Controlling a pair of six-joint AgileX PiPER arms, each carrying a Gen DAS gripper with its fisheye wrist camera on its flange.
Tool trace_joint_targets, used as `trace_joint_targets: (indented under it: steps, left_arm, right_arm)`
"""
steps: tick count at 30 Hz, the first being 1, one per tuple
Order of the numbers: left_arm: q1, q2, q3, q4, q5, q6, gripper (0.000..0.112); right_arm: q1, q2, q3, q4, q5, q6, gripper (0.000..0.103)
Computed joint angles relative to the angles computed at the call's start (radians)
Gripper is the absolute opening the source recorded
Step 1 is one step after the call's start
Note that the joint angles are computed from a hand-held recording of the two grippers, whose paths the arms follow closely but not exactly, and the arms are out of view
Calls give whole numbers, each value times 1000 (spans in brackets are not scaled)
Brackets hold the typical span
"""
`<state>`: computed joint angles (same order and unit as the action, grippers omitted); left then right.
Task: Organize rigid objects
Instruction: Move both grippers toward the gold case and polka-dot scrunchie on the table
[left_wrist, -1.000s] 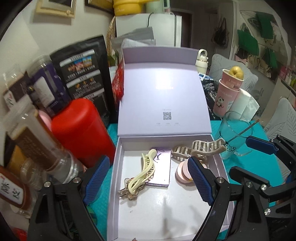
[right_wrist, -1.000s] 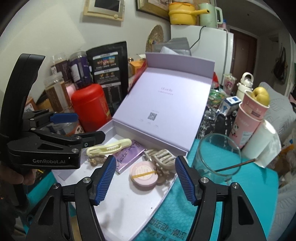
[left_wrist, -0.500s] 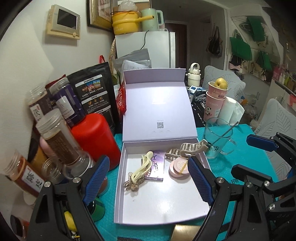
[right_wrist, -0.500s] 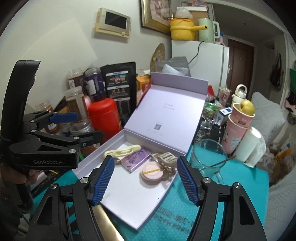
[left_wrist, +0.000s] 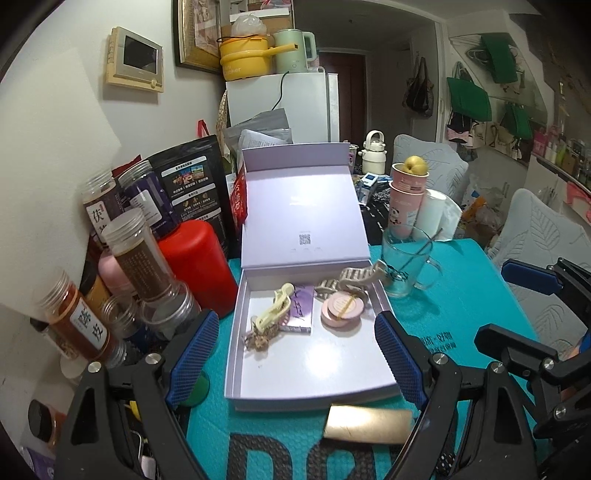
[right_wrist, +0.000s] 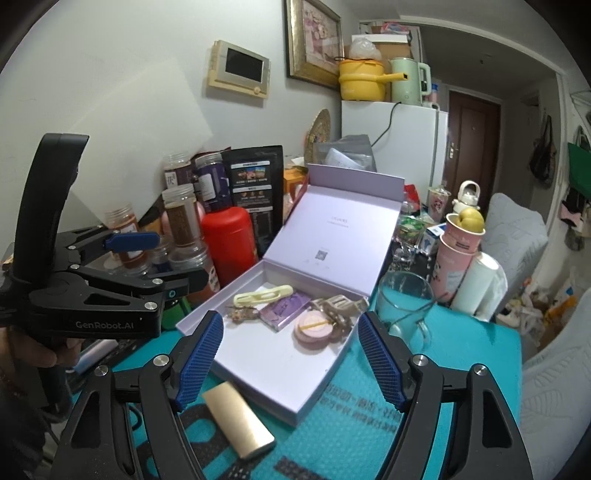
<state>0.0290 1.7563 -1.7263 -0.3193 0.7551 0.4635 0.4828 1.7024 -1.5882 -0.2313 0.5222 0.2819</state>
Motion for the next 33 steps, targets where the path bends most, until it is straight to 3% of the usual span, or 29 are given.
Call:
trace_joint_targets:
  steps: [20, 33]
  left_arm:
    - [66, -218, 393, -201, -43, 228, 87]
    - [85, -263, 573, -267, -57, 330, 87]
  right_arm:
    - [132, -196, 370, -270, -81, 356, 78]
    - [154, -188, 535, -334, -157, 495, 76]
